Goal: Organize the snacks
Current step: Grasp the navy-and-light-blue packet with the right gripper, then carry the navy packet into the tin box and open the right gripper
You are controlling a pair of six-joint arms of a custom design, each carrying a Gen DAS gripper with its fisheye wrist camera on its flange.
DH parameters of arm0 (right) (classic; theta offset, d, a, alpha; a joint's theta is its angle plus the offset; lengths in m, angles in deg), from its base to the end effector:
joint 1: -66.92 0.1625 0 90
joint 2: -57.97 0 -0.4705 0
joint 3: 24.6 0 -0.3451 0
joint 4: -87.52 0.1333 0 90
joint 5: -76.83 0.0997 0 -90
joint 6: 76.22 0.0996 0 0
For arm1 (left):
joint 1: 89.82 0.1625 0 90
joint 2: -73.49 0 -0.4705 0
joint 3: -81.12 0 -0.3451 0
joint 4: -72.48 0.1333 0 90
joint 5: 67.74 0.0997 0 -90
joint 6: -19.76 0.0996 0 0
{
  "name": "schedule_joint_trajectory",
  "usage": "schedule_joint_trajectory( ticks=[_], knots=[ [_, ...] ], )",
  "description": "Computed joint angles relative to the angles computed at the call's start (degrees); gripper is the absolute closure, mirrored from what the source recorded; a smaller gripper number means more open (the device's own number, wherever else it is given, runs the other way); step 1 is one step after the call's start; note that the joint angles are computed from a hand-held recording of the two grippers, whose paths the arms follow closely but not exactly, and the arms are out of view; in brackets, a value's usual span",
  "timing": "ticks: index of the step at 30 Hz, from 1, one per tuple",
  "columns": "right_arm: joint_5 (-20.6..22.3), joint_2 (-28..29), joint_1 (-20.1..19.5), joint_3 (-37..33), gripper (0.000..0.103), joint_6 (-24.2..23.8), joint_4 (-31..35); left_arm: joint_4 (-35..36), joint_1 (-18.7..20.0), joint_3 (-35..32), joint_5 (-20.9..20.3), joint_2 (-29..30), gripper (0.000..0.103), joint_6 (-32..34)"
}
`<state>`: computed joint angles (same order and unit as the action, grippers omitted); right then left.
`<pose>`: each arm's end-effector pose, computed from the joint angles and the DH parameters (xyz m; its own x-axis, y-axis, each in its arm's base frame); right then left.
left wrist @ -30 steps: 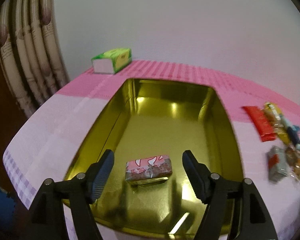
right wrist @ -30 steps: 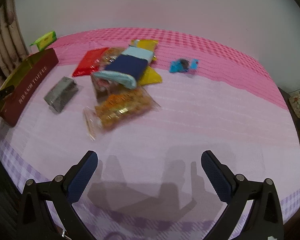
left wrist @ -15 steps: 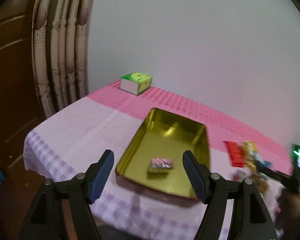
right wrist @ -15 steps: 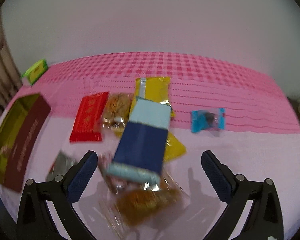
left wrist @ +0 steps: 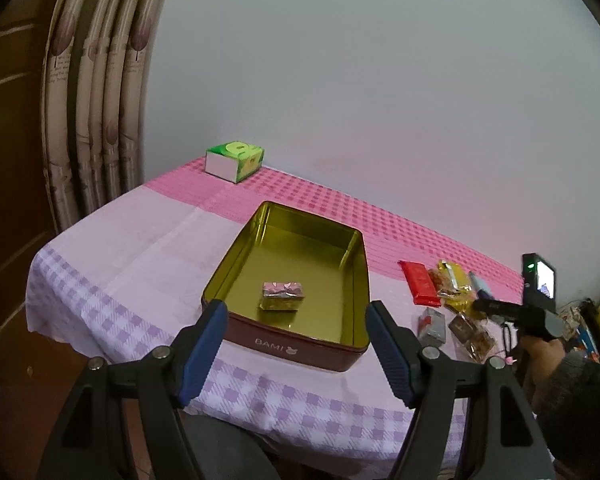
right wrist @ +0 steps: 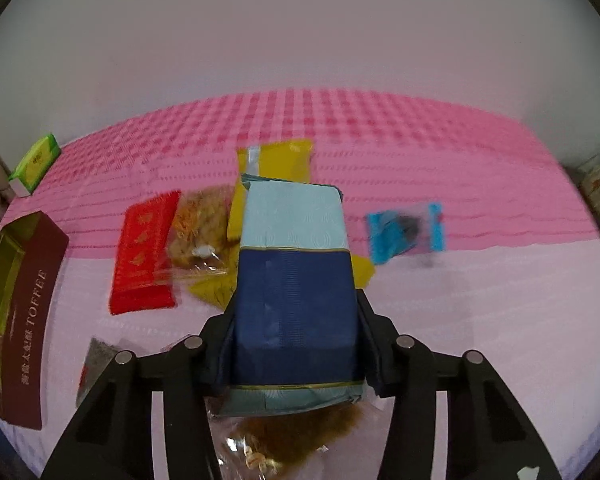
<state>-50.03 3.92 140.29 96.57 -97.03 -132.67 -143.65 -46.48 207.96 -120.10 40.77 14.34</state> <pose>-0.0802 -0.5256 0.2782 -0.6196 0.5389 0.5707 -0.0968 0.6691 -0.7369 -0.2285 -0.4826 0.0586 -0.8337 0.2972 -0.4655 0.5404 0.6128 -0.5766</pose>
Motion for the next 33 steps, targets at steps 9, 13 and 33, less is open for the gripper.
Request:
schedule_joint_trajectory(
  ticks=[9, 13, 33],
  knots=[
    [-3.8, -2.8, 5.9, 1.6, 0.056, -4.8, -5.2, -2.1, -1.0, 1.1, 0.8, 0.4, 0.03, -0.3],
    [-5.7, -2.7, 9.1, 0.1, 0.057, -7.5, -5.2, -2.6, -1.4, 1.4, 2.0, 0.6, 0.03, -1.0],
    [-10.1, 8.7, 22.9, -15.3, 0.057, -14.7, 3.3, -3.1, -1.6, 1.3, 8.1, 0.6, 0.03, -4.7]
  ],
)
